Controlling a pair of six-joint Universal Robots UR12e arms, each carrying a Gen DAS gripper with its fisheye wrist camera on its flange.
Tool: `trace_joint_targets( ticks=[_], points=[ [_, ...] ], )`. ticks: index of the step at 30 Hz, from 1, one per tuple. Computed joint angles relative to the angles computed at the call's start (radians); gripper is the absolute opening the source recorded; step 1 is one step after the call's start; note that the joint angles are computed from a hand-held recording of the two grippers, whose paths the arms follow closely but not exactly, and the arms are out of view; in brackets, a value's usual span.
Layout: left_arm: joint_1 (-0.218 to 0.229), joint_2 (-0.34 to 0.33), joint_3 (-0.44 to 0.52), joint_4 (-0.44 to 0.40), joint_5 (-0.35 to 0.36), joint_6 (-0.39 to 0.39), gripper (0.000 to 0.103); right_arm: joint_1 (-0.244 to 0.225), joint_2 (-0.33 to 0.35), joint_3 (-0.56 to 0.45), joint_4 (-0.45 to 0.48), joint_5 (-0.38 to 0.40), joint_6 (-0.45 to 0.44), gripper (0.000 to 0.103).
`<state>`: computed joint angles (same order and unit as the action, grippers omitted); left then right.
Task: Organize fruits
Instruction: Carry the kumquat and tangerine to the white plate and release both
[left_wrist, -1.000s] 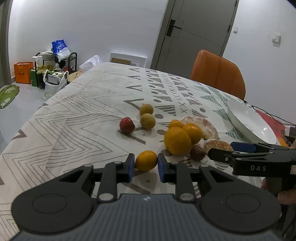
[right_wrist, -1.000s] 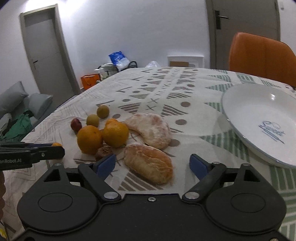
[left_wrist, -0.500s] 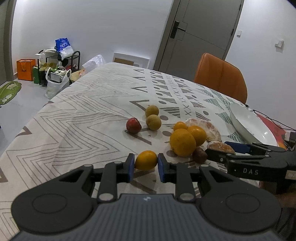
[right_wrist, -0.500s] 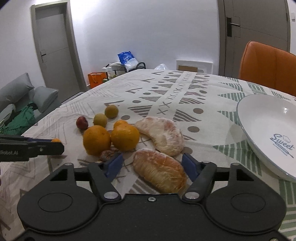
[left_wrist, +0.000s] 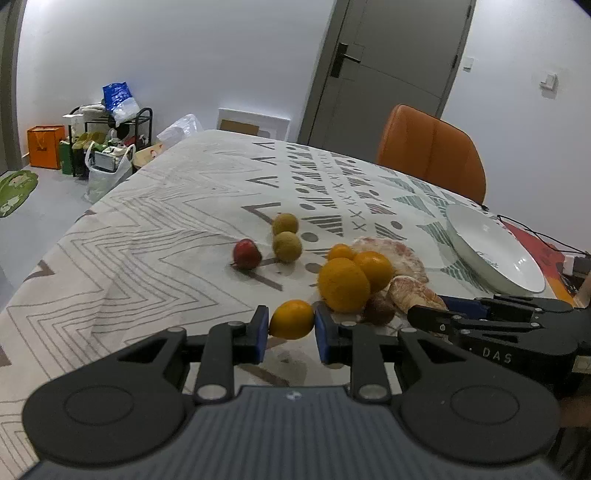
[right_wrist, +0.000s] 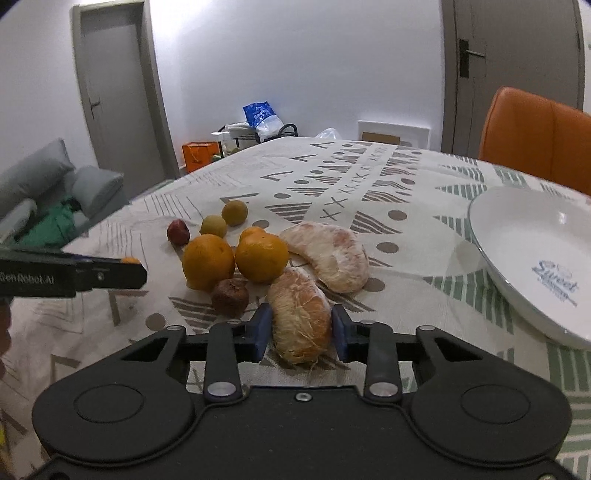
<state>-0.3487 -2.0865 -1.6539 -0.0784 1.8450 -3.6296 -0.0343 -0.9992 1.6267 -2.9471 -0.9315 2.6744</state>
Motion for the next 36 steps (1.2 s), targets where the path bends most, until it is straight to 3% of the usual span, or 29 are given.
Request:
trace_joint_targets(
  ticks=[5,21,36],
  points=[
    [-0.006,-0.01,0.021,-0.011,-0.005,0.015,0.025,-0.019,-0.001,0.004,-0.008,0.032,0.061,0.032],
    [-0.031,-0.063,0.131,-0.03,0.001,0.103,0.025,-0.07,0.003,0.012,-0.154,0.087,0.212,0.032],
    [-0.055,-0.13,0.26,-0.058,-0.02,0.173,0.025,-0.109,0.023,-0.012,-0.26,0.079,0.331,0.032]
  ],
)
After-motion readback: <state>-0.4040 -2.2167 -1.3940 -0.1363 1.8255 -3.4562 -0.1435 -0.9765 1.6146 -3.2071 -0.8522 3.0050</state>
